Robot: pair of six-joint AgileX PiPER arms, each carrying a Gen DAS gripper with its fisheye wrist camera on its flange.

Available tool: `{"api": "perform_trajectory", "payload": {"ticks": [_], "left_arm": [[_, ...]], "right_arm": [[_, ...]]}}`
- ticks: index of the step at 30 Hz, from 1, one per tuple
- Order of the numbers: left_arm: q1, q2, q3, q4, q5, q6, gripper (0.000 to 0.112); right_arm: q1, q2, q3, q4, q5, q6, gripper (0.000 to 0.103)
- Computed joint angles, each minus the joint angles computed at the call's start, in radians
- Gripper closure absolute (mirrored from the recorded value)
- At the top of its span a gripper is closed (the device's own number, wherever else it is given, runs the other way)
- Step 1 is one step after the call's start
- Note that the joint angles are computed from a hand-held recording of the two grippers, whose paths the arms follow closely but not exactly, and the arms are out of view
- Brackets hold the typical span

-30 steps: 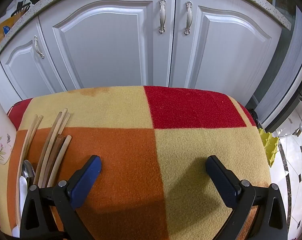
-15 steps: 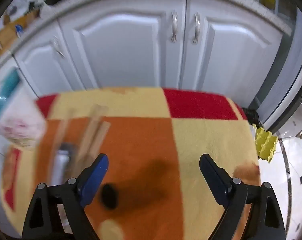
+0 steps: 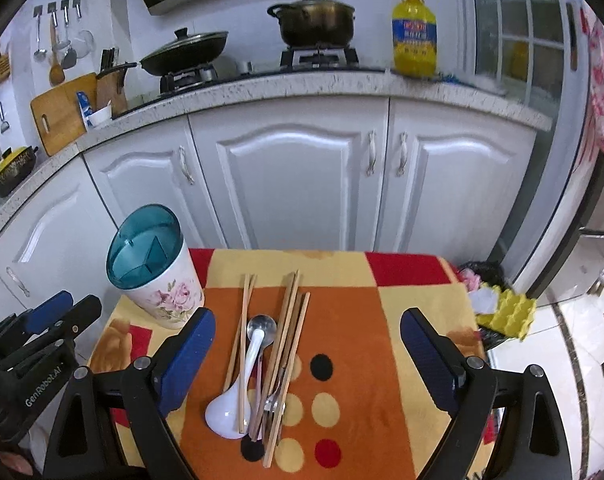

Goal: Organize utensils

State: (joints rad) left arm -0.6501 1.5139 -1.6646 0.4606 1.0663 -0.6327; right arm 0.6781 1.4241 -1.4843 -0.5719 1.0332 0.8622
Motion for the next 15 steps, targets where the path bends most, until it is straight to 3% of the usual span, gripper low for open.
{"api": "perform_trajectory", "payload": {"ticks": [15], "left_arm": [[-0.037, -0.014, -0.062, 0.018, 0.041, 0.006, 0.071]], "right_arm": [[0.078, -0.030, -0.048, -0.083, 0.081, 0.045, 0.010]]}}
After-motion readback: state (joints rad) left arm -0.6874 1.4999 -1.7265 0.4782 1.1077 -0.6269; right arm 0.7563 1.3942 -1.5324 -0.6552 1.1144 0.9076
